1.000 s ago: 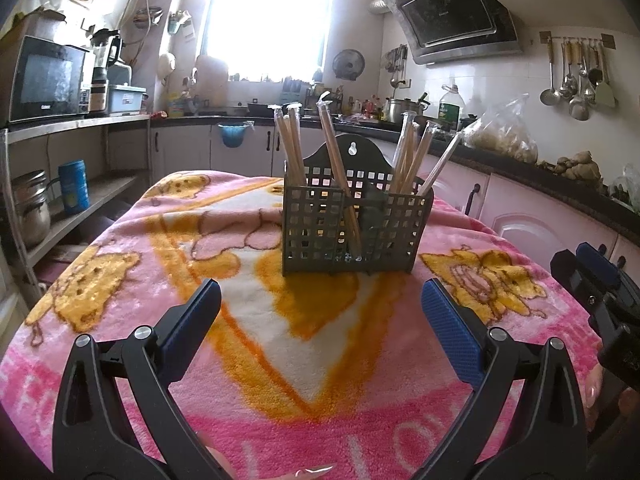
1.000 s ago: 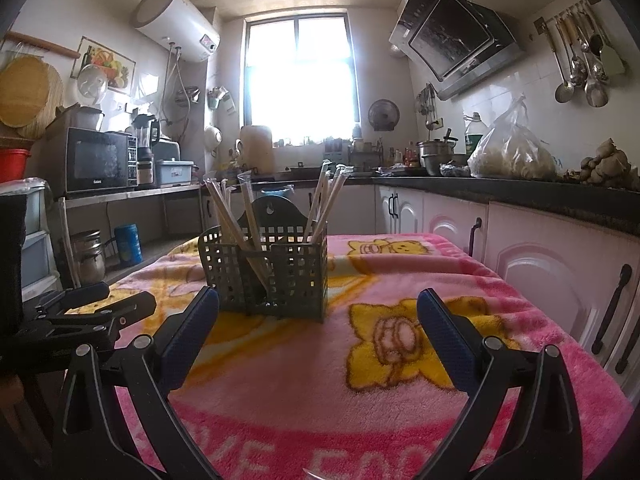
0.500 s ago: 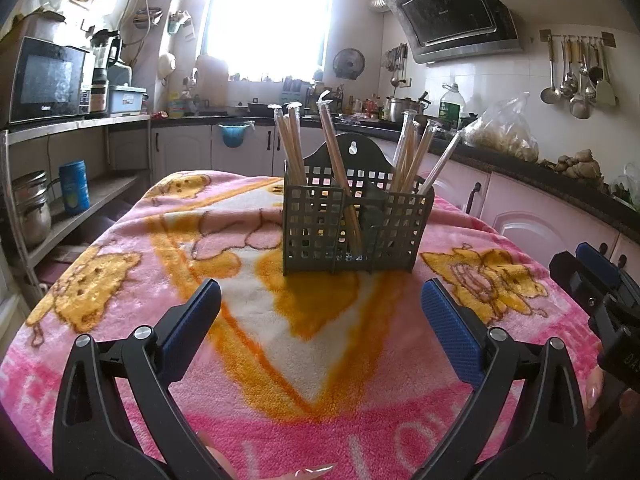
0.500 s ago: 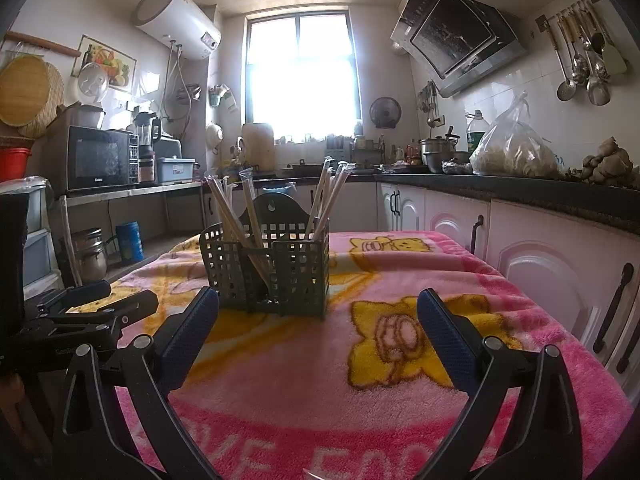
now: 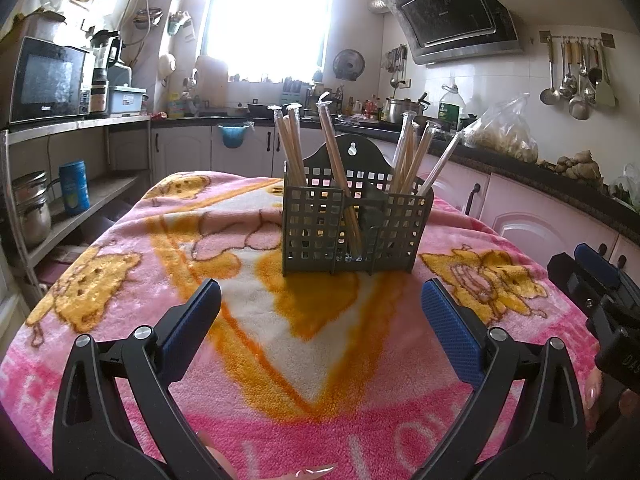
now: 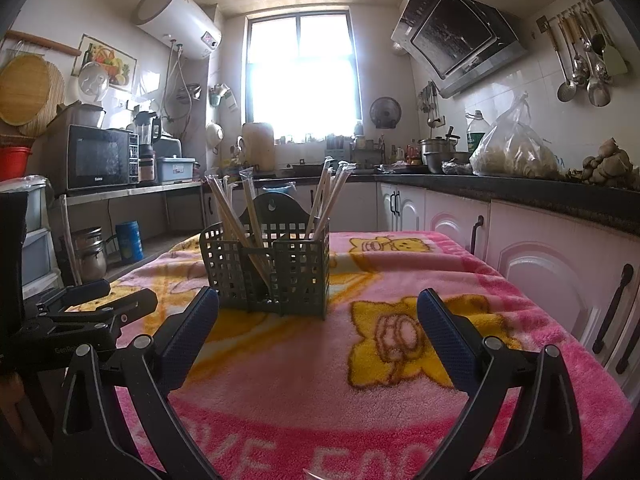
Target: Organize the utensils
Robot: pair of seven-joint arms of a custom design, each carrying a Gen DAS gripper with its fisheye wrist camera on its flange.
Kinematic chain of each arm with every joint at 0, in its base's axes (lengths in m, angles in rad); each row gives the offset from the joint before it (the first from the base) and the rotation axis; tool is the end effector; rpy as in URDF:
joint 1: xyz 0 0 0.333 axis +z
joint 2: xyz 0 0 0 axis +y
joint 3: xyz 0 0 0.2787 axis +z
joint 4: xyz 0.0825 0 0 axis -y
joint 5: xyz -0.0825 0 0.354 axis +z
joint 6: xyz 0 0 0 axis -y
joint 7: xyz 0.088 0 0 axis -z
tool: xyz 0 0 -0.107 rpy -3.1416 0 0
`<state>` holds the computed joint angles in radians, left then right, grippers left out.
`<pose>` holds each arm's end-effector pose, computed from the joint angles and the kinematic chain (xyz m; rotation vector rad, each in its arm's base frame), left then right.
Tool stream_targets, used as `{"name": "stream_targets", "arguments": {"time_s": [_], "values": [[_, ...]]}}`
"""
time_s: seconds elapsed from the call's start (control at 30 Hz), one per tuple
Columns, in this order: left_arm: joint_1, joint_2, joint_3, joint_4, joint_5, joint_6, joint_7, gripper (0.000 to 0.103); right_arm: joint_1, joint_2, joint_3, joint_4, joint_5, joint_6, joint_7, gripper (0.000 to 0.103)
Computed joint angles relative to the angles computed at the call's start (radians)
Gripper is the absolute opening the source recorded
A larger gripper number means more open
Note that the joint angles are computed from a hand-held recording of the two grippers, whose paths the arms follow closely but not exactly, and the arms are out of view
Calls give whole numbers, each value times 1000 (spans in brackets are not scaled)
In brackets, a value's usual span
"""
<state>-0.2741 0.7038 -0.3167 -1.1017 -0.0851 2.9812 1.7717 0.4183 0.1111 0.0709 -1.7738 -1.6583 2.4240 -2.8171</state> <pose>0.6619 -0.3214 0.5426 -1.1444 1.9418 -1.4219 0.5384 0.2800 0.5276 -1.1532 1.5568 -1.2369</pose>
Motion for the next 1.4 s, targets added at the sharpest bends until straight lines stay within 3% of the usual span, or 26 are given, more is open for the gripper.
{"name": "stream_targets", "arguments": {"time_s": [1.07,1.4], "values": [[3,6,-8,12,-3,-15,2,92,2,3,-3,1,4,-4,-8,97],[-19,5,32,15,17,-12,-41,92,0,4,-4,-2,18,-5,-17,97]]}}
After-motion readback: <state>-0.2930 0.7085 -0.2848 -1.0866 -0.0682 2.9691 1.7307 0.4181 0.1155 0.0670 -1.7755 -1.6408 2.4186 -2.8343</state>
